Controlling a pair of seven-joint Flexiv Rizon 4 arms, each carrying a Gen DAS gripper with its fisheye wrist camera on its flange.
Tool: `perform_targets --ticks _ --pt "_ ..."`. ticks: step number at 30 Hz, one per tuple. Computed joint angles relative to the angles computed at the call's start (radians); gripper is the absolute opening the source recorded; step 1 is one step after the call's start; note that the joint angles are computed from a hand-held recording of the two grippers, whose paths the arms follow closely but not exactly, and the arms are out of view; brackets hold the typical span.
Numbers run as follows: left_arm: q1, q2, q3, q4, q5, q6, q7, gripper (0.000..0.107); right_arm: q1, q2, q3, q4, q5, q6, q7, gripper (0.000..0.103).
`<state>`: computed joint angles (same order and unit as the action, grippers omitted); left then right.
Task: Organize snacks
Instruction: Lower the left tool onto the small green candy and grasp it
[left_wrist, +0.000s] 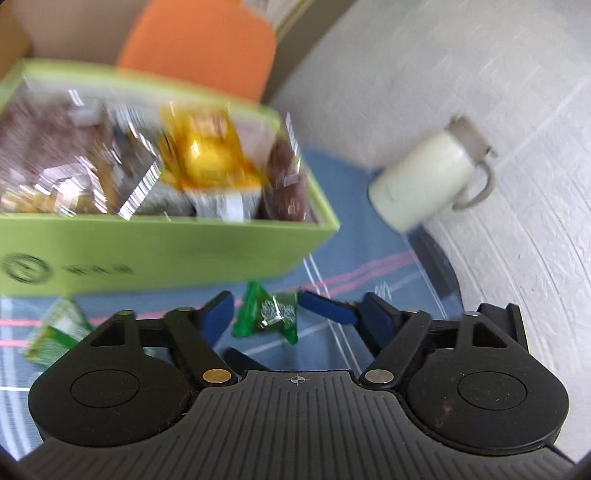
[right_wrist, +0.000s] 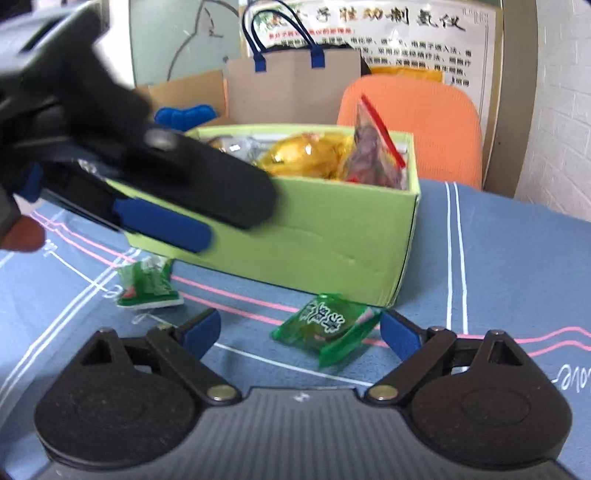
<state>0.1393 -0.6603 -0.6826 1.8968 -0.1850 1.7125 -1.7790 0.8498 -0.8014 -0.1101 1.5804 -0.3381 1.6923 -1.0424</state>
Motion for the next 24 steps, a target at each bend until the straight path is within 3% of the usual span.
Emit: perform_targets --ticks 1,4,8,11,17,21,24 --pt "-0.007 -0.011 0.008 -0.025 -0.005 -0.045 0.01 0.049 -0.015 -0.005 0.018 -0.006 0.0 0.0 -0.002 0.093" --pt "-0.112 -0.009 0.127 -0.086 -0.048 -0.129 0.026 0.045 -0.021 -0.001 0.027 0.015 0.008 0.018 -0.005 0.093" --pt "-0.132 -0.047 0.129 -0.122 -0.099 -0.163 0.079 0.039 -0.068 -0.006 0.101 0.001 -0.006 -0.001 -0.031 0.094" --pt "-0.163 -0.043 0.163 -0.12 -0.133 -0.159 0.096 0.036 -0.045 0.009 0.08 0.024 0.0 0.01 -0.029 0.094" --pt "-0.116 0.008 0.085 0.024 -0.154 -0.054 0.101 0.038 -0.064 0.059 0.156 0.124 0.052 0.092 -0.02 0.094" --pt "-0.116 0.065 0.069 0.15 -0.109 0.048 0.014 0.04 0.072 0.126 0.058 0.254 0.14 0.167 -0.022 0.094" --pt "-0.078 0.086 0.011 0.249 -0.054 0.14 -0.058 0.041 0.189 0.172 -0.018 0.339 0.237 0.212 -0.05 0.093"
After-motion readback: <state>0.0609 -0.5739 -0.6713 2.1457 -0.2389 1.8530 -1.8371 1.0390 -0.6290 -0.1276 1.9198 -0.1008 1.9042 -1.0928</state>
